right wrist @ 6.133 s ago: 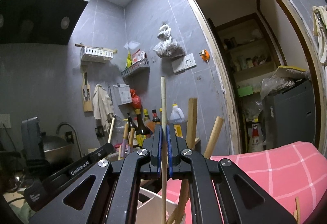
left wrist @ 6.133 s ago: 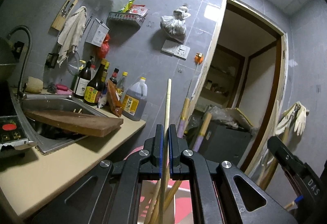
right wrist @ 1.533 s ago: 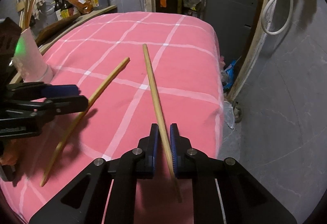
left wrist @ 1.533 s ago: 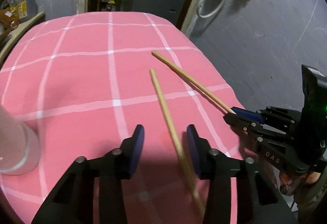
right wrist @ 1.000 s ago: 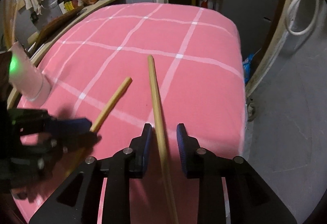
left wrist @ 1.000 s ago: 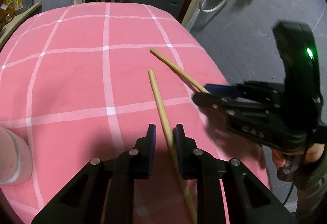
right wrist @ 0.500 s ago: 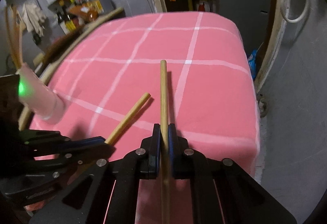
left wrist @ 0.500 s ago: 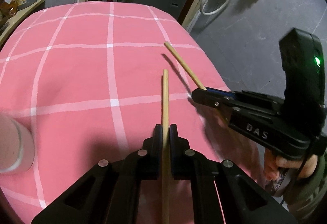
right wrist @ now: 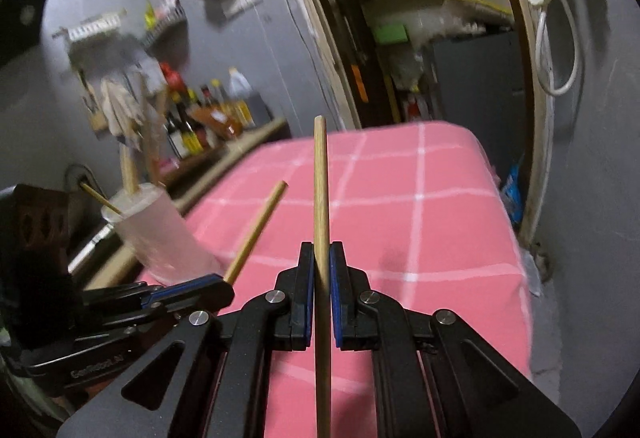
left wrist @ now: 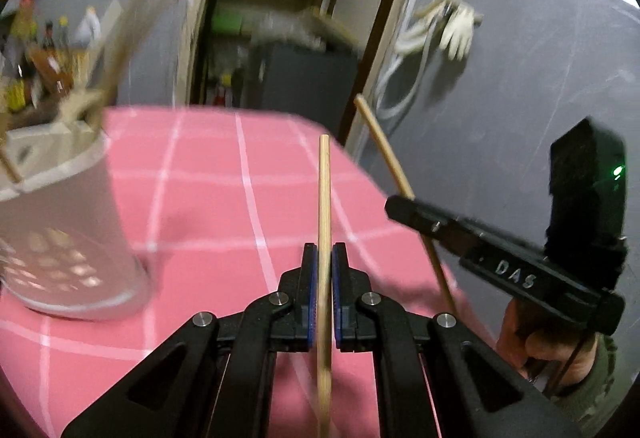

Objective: Organize utensils
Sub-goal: 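Lift both held chopsticks upright and carry them over the white caddy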

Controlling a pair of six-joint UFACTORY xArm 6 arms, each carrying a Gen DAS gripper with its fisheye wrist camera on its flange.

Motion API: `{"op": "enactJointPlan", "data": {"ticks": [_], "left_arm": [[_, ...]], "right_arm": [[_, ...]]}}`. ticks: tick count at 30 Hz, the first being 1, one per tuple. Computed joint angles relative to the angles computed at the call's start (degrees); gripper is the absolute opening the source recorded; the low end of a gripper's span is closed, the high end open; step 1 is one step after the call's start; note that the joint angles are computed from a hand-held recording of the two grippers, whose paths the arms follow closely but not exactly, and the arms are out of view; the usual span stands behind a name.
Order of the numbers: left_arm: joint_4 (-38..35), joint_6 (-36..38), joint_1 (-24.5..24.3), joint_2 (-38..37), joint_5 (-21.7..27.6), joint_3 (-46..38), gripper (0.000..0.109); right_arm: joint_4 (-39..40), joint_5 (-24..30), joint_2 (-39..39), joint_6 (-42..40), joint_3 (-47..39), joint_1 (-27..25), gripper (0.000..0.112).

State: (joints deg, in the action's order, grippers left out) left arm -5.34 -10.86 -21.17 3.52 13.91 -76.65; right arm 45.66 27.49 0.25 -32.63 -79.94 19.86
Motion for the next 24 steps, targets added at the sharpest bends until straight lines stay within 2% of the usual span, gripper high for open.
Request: {"op": "enactJointPlan", "data": {"ticks": [6, 11, 16, 18, 24], "left_arm": [[16.4, -15.57, 1.67, -4.64, -9.53, 4.75, 0.005], [32.86, -31.75, 5.11, -7.88, -13.89, 6.19, 0.005], [51.56, -49.62, 9.5, -10.88, -16.0, 5.98, 0.005], [56.89, -55.15, 11.11, -11.52, -16.5, 5.34, 0.005], [66.4, -65.61, 17.22, -12.81, -18.44, 2.87, 0.005]], "right_arm": [[12.77, -7.42, -2.28, -10.61, 0.4, 4.26, 0.006], [20.73, -12.89, -1.85, -18.87, -1.94, 8.17, 0.006], [28.72, -15.3, 0.92, -26.92, -7.08, 10.74, 0.006], [31.34, -15.81, 2.38, -29.55, -9.59, 11.67, 0.006], [39.25, -16.81, 7.59, -37.31, -17.91, 14.13, 0.006]]}}
